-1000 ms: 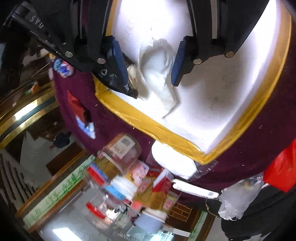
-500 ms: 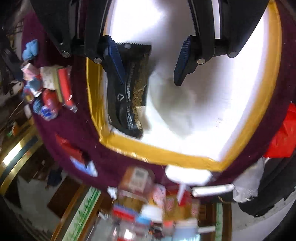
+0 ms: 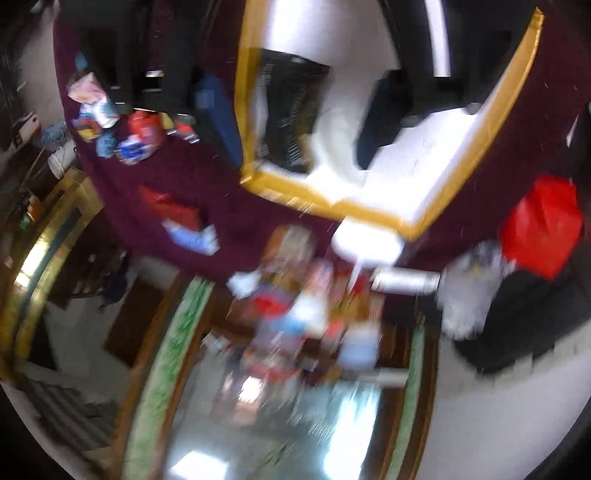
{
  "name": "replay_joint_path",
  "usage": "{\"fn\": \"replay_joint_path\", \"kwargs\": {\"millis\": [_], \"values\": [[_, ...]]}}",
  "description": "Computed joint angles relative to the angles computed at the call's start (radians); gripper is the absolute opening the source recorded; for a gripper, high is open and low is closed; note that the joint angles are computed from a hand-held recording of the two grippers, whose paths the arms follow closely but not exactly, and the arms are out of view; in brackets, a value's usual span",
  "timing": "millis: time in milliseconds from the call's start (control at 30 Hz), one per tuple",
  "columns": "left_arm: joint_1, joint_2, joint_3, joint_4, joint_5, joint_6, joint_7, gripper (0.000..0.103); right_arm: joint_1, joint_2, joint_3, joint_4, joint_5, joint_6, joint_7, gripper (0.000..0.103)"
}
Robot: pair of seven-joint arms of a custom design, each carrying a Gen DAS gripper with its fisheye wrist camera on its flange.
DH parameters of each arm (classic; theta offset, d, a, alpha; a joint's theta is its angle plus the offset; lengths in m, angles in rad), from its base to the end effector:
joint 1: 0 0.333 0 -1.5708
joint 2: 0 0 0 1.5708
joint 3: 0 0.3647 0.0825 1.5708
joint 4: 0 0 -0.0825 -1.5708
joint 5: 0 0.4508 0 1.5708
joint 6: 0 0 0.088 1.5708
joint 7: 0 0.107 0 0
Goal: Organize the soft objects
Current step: 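Move the left gripper to the lemon-print tissue pack and grasp it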
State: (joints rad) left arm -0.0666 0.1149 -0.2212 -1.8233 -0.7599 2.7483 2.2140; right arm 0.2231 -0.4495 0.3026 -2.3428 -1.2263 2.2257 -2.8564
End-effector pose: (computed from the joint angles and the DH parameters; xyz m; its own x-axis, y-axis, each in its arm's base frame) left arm 0.6884 -0.1673 0.5817 -0.4248 -0.8713 0.2459 -0.6259 0.0865 -0.7751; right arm 0.4374 0.2392 0.5728 -0.5397 -0.8331 -0.1211 -0.2390 0.2895 -0.9269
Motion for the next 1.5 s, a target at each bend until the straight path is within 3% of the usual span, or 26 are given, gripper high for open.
{"fn": "replay_joint_path", "kwargs": {"millis": [33,100,167,333,433,767,800,833,867,900,1033,1067,1100,1267,1500], "values": [[0.009,-0.032,-0.023,-0.026,-0.106,0.024,0.103,0.103,-0.003,-0.004,-0.015,-0.008,0.017,0.003,-0.004,0.103],[-0.005,-0.075,-0.028,-0.057,-0.233,0.029,0.215,0.103,-0.015,-0.006,-0.058,-0.03,0.068,0.042,-0.02,0.103],[-0.031,-0.098,-0.012,-0.066,-0.236,-0.048,0.235,0.102,-0.037,-0.001,-0.077,-0.048,0.096,0.072,-0.02,0.103],[-0.107,-0.095,-0.01,-0.088,-0.046,-0.091,0.178,0.102,-0.079,-0.032,-0.079,-0.114,0.12,0.107,0.039,0.103],[-0.149,-0.065,-0.028,-0.082,0.141,-0.127,0.137,0.102,-0.102,-0.054,-0.074,-0.142,0.11,0.159,0.074,0.103],[-0.235,0.126,-0.065,0.033,0.524,-0.116,0.111,0.101,-0.144,-0.053,-0.072,-0.158,0.182,0.248,0.035,0.103],[-0.237,0.144,-0.065,0.05,0.552,-0.131,0.105,0.099,-0.147,-0.053,-0.072,-0.16,0.191,0.257,0.031,0.103],[-0.226,0.159,-0.077,0.075,0.545,-0.186,0.12,0.091,-0.151,-0.052,-0.071,-0.16,0.198,0.261,0.025,0.103],[-0.205,0.166,-0.098,0.09,0.549,-0.241,0.122,0.09,-0.154,-0.05,-0.069,-0.159,0.207,0.263,0.019,0.103],[-0.217,0.157,-0.084,0.081,0.535,-0.239,0.145,0.09,-0.156,-0.048,-0.068,-0.158,0.214,0.267,0.013,0.103],[-0.162,0.116,-0.113,0.094,0.419,-0.446,0.26,0.088,-0.165,-0.041,-0.063,-0.156,0.238,0.28,-0.009,0.103],[-0.158,0.101,-0.11,0.084,0.392,-0.464,0.283,0.089,-0.169,-0.042,-0.058,-0.156,0.238,0.28,-0.008,0.103],[-0.155,0.081,-0.106,0.067,0.367,-0.467,0.305,0.089,-0.172,-0.043,-0.053,-0.155,0.236,0.278,-0.006,0.103],[-0.179,0.001,-0.084,-0.041,0.327,-0.324,0.39,0.09,-0.175,-0.043,-0.05,-0.153,0.247,0.277,-0.016,0.103],[-0.203,0.034,-0.072,-0.046,0.37,-0.261,0.316,0.09,-0.176,-0.04,-0.051,-0.152,0.269,0.272,-0.033,0.103]]}}
